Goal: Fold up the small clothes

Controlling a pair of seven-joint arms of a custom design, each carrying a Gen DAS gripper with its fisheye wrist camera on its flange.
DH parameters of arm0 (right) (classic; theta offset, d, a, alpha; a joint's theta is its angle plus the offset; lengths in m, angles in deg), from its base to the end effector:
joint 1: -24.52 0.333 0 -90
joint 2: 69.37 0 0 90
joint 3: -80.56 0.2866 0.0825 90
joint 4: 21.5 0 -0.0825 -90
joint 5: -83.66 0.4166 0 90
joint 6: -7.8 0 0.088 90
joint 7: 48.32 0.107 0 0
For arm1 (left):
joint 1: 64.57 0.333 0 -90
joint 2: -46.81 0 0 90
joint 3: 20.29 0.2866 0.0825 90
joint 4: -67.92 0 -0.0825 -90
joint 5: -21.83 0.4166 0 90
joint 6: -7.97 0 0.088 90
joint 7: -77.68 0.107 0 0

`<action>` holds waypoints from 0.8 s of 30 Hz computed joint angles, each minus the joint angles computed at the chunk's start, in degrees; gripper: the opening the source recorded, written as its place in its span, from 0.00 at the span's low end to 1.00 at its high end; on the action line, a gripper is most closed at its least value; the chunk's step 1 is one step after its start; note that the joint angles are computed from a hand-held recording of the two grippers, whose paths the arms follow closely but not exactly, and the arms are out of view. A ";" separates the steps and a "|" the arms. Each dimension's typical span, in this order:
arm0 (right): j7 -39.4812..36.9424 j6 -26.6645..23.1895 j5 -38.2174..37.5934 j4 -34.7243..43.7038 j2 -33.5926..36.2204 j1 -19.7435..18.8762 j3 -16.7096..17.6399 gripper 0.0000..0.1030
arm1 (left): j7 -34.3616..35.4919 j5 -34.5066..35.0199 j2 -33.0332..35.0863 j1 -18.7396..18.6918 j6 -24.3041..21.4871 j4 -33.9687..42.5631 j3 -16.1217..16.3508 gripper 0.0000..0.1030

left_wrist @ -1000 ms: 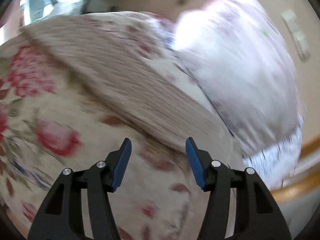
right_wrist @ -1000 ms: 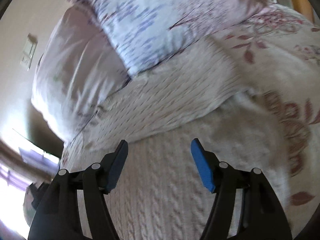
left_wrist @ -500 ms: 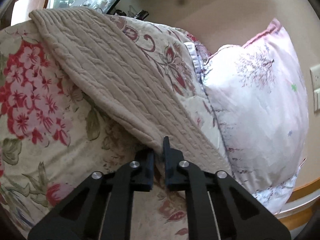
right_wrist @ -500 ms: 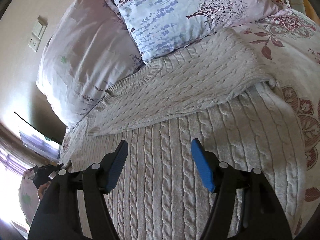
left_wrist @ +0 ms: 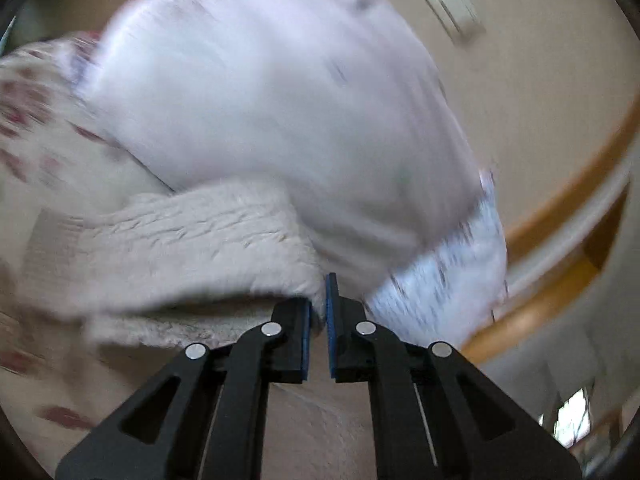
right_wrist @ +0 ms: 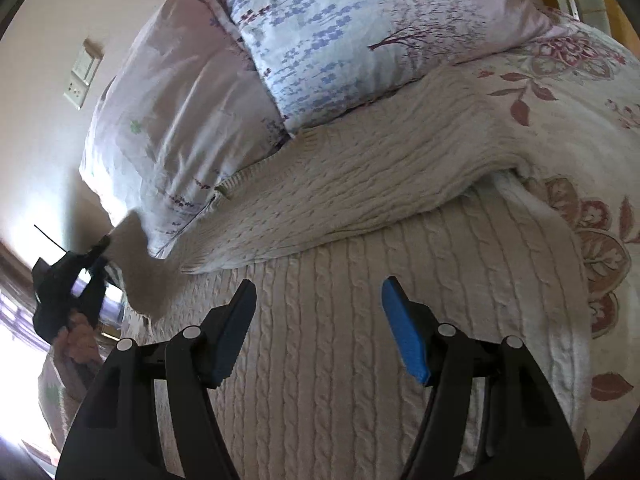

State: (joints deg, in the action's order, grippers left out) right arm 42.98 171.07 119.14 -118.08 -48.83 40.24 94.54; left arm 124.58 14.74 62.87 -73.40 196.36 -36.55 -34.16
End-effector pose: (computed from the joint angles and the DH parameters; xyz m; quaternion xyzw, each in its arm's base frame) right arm 0.6490 0.3115 0.4404 -0.6109 0.6615 0.0188 0.4347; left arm 0.6477 -0.2391 0.4897 -0.7214 0.4064 -0.5568 0.0665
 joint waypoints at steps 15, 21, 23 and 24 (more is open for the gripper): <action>-1.41 -0.78 0.96 -0.60 -0.23 -0.70 0.23 0.65 | 1.06 -14.37 1.86 5.26 -7.12 -1.43 -6.49 0.38; -3.12 -0.30 1.46 -0.66 -0.39 -0.71 0.31 0.65 | -11.60 -6.49 0.45 -4.62 -7.11 -1.33 7.78 0.14; -3.57 0.23 1.83 -1.09 -0.73 -0.81 0.32 0.65 | -13.89 -0.62 2.43 -7.53 -8.84 2.78 10.98 0.09; -4.07 0.64 2.26 -1.47 -1.05 -1.01 0.45 0.65 | -12.50 0.37 3.46 -7.28 -9.16 4.72 10.26 0.09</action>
